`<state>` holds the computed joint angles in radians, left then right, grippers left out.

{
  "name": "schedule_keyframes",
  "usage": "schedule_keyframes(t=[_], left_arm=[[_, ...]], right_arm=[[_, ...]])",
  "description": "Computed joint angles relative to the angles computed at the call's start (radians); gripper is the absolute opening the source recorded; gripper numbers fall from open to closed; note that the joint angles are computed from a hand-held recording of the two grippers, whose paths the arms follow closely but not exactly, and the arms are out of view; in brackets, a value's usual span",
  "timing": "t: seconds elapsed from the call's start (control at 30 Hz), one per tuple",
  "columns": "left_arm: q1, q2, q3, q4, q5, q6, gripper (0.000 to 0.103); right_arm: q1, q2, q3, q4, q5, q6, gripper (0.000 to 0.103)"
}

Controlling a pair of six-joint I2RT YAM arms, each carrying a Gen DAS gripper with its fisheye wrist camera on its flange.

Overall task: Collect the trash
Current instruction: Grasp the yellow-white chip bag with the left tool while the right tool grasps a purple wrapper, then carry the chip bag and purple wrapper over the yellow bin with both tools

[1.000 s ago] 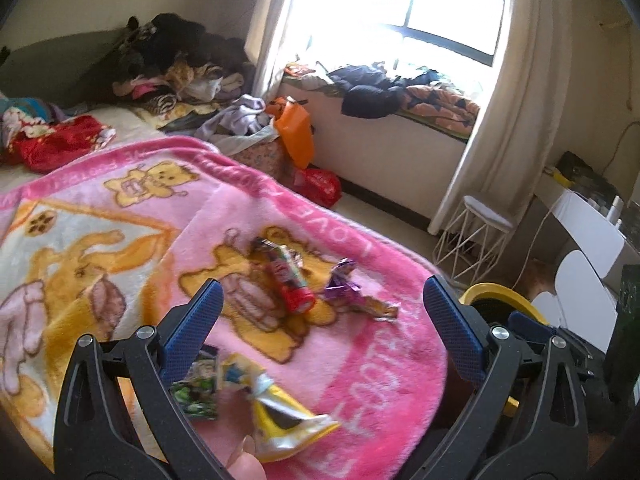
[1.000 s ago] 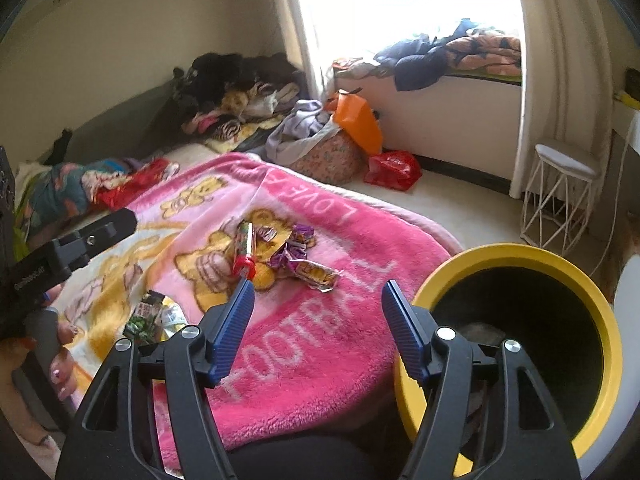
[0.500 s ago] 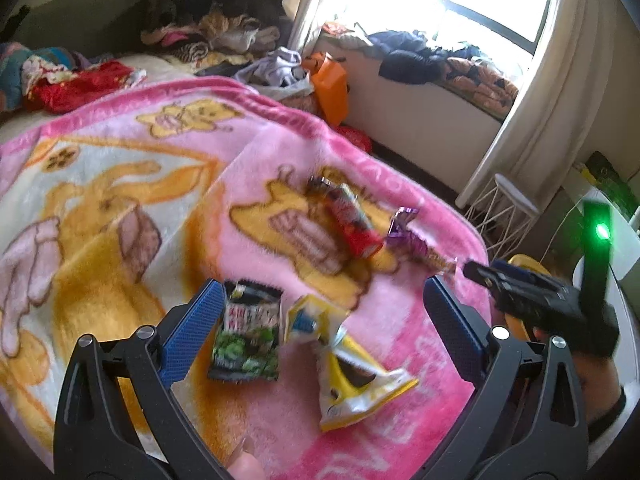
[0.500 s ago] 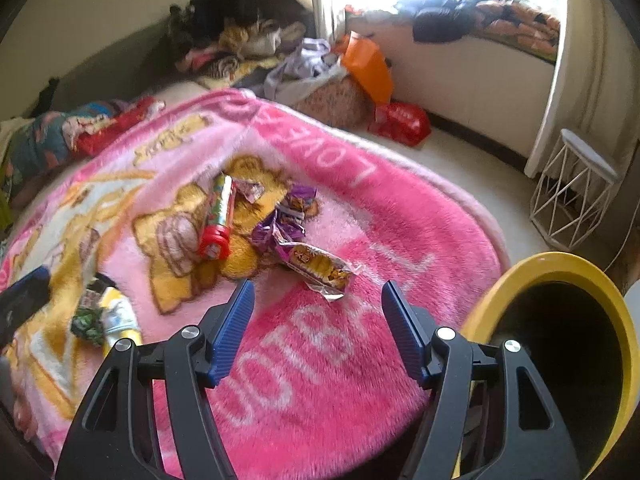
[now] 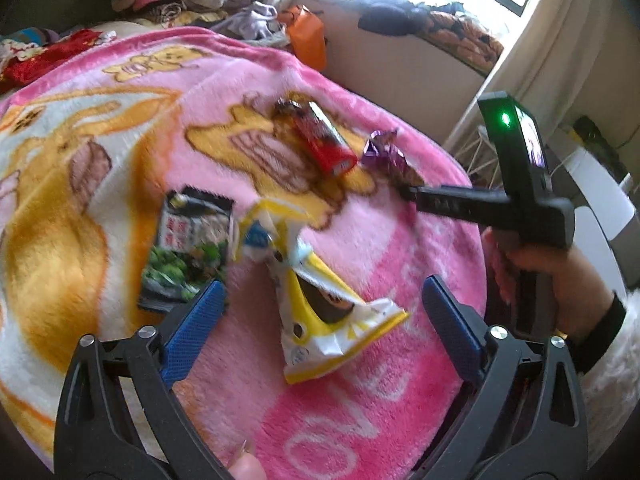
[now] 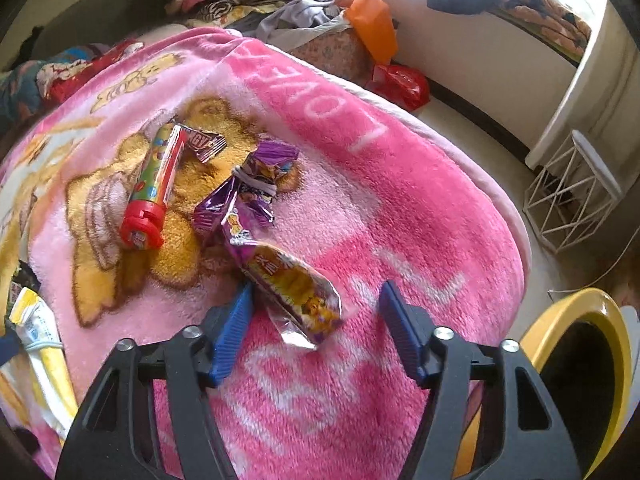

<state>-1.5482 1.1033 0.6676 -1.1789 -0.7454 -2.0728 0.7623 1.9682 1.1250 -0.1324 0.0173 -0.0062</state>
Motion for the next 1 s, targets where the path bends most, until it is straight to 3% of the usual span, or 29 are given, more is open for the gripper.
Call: schedule_keyframes(t=[0.1, 0.23, 0.27, 0.43, 0.57, 0.77, 0.87, 0.9, 1.0], left_arm=[[0.015, 0.026, -0.004, 0.058, 0.026, 0.043, 0.083], [0.031, 0.025, -0.025, 0.119, 0.050, 0.077, 0.076], [0.034, 0.027, -0.027, 0.130, 0.057, 0.080, 0.075], [0.046, 0.006, -0.054, 0.193, 0.070, 0.093, 0.064], [0.046, -0.007, -0.066, 0.211, 0.060, 0.091, 0.062], [0.052, -0.008, -0.055, 0.191, 0.051, 0.091, 0.054], [0.063, 0.005, -0.044, 0.180, 0.056, 0.104, 0.038], [0.069, 0.012, -0.040, 0.173, 0.062, 0.108, 0.018], [0.081, -0.012, -0.059, 0.189, 0.076, 0.120, 0.017]], right_arm=[[0.000, 0.011, 0.008, -0.005, -0.022, -0.023, 0.030], [0.001, -0.027, -0.037, 0.007, -0.049, -0.023, 0.018], [0.000, -0.038, -0.051, 0.010, -0.061, -0.012, 0.009], [-0.034, -0.143, -0.147, 0.024, -0.173, 0.034, 0.009], [-0.058, -0.259, -0.267, 0.087, -0.243, 0.093, 0.009], [-0.056, -0.405, -0.427, 0.154, -0.232, 0.131, 0.009], [-0.066, -0.464, -0.485, 0.175, -0.263, 0.157, 0.009], [-0.068, -0.477, -0.496, 0.178, -0.268, 0.156, 0.009], [-0.053, -0.528, -0.536, 0.189, -0.265, 0.152, 0.009]])
